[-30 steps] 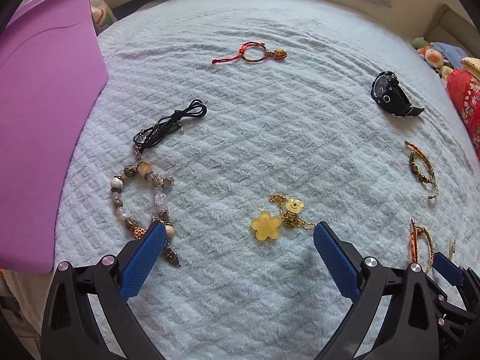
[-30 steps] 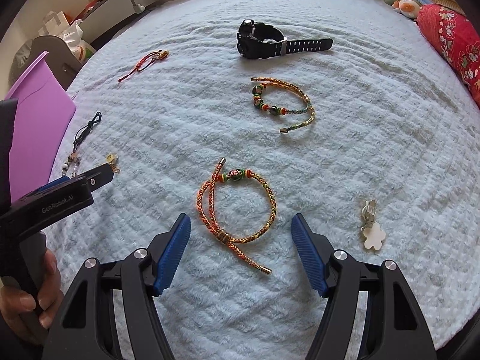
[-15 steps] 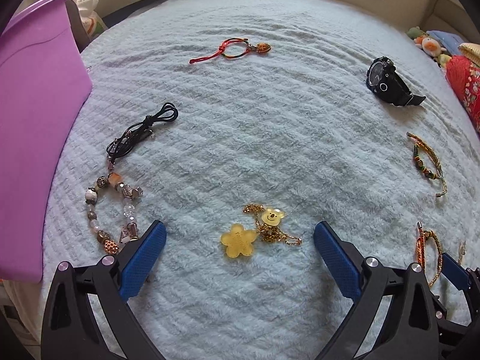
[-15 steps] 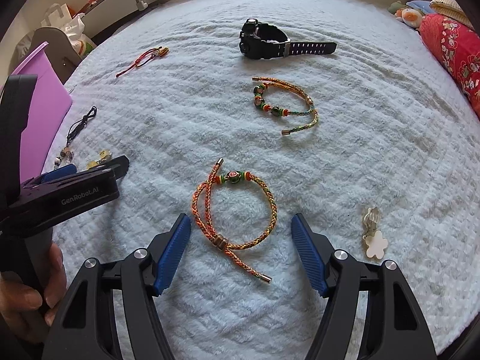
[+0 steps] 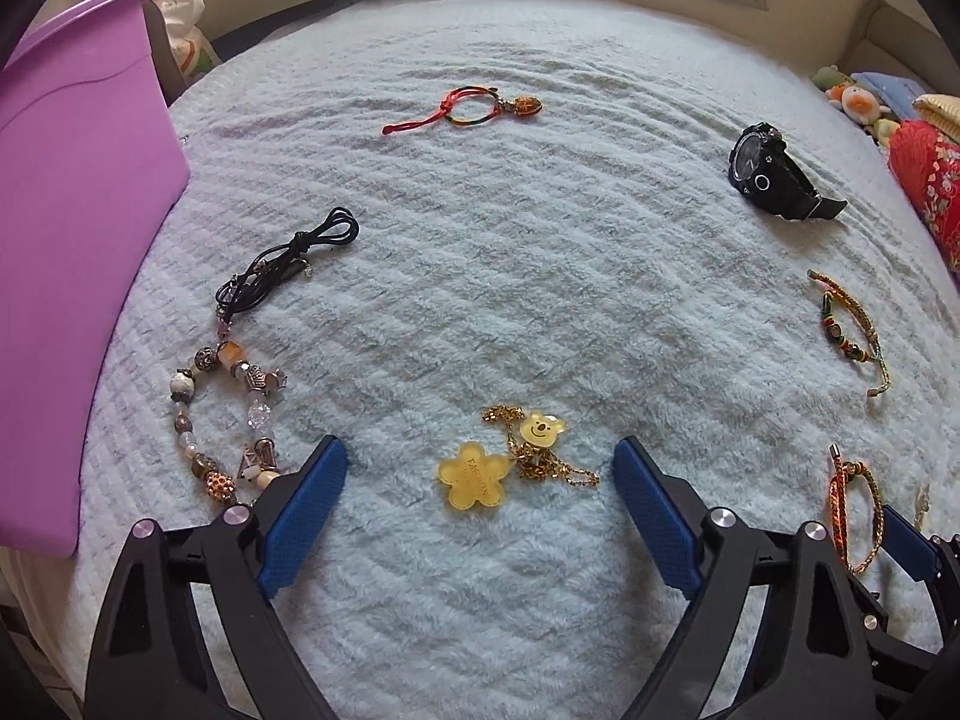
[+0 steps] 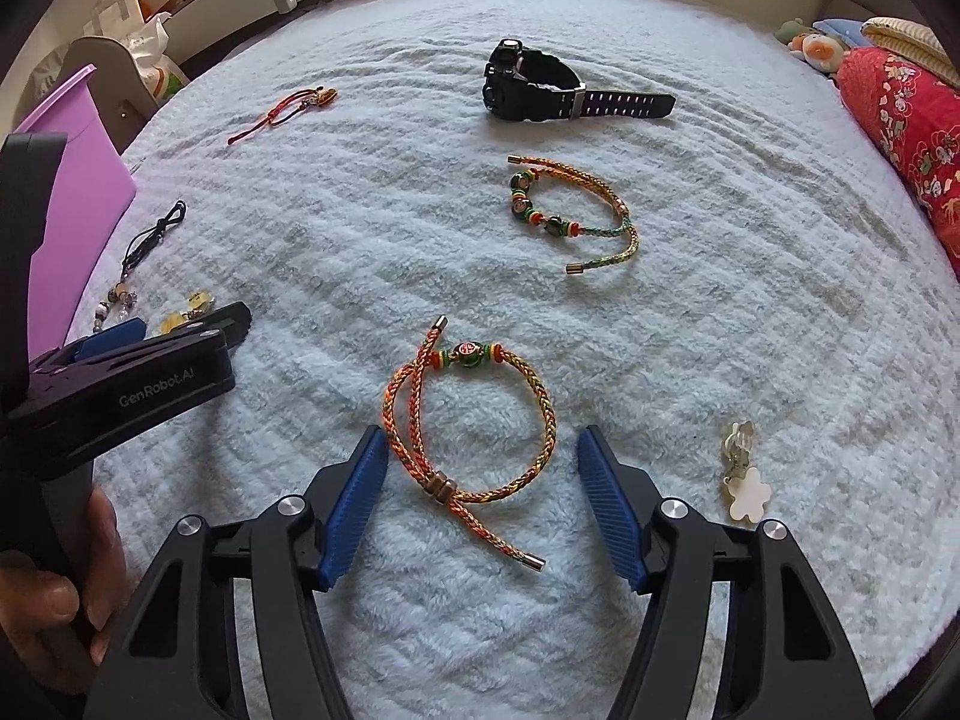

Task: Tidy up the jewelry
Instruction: 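Grasp the yellow flower charm with the left tool while the right tool grasps the orange braided bracelet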

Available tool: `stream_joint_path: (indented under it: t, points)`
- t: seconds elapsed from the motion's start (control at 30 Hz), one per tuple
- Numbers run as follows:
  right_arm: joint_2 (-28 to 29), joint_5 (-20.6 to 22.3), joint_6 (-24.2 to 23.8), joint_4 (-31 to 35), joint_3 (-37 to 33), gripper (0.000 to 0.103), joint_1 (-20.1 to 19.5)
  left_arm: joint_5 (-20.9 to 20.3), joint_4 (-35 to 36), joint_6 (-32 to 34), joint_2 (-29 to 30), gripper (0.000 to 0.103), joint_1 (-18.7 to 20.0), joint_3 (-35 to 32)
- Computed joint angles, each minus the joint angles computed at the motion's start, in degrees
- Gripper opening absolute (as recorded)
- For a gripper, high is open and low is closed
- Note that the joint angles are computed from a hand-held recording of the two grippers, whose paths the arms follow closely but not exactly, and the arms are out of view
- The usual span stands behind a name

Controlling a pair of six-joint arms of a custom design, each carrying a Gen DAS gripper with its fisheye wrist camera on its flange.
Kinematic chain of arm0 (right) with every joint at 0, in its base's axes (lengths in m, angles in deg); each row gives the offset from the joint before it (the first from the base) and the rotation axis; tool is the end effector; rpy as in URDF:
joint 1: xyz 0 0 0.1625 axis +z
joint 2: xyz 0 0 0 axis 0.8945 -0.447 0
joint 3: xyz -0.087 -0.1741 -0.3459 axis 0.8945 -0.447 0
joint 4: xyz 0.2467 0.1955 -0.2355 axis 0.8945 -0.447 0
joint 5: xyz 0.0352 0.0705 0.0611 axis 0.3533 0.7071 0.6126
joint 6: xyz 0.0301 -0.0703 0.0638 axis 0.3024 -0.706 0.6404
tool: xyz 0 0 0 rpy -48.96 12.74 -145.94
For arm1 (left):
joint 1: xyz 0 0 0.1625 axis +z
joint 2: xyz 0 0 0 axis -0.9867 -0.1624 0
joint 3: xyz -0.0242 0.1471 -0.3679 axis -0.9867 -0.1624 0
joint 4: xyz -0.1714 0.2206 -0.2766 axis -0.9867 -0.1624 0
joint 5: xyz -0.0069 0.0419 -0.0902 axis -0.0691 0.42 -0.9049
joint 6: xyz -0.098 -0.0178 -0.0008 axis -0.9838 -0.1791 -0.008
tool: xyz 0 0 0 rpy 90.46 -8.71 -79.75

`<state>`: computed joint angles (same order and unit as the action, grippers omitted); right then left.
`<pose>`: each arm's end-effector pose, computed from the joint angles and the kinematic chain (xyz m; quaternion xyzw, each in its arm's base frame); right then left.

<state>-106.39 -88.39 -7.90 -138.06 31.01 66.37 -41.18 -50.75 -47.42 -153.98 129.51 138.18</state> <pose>0.3795 -0.3706 0.0435 -0.0307 -0.8958 0.2757 0.3471 -0.1340 -0.4681 0.2953 0.2123 0.8894 -0.1981 0.3531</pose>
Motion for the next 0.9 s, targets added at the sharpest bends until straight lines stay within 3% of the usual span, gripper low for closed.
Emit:
stream_joint_path:
  t: [0.07,0.2,0.37,0.4,0.47,0.63,0.9]
  points:
    - [0.2,-0.3,0.3,0.4,-0.2,0.056,0.3,-0.3,0.4,0.0,-0.7,0.074,-0.5,0.4]
    - [0.6,-0.8,1.4,2.0,-1.0,0.052,0.6,0.1,2.0,-1.7,-0.5,0.069,-1.0,0.0]
    - [1.0,-1.2,0.8,0.5,-0.8,0.047,1.0,0.3,2.6,-2.5,-1.4,0.051,-1.9,0.8]
    - [1.0,-0.8,0.2,-1.0,-0.4,0.042,1.0,0.4,2.7,-2.6,-1.5,0.048,-1.9,0.7]
    - [0.8,-0.7,0.1,-2.2,0.0,0.025,1.1,-0.5,3.7,-3.2,-1.8,0.025,-1.8,0.2]
    - [0.1,0.3,-0.6,-5.6,1.4,0.016,1.1,-1.2,4.9,-3.9,-2.6,0.022,-1.9,0.0]
    - [-2.0,2.6,-2.2,-10.9,3.6,0.01,1.9,-2.0,9.8,-5.4,-5.9,0.022,-3.2,-0.9]
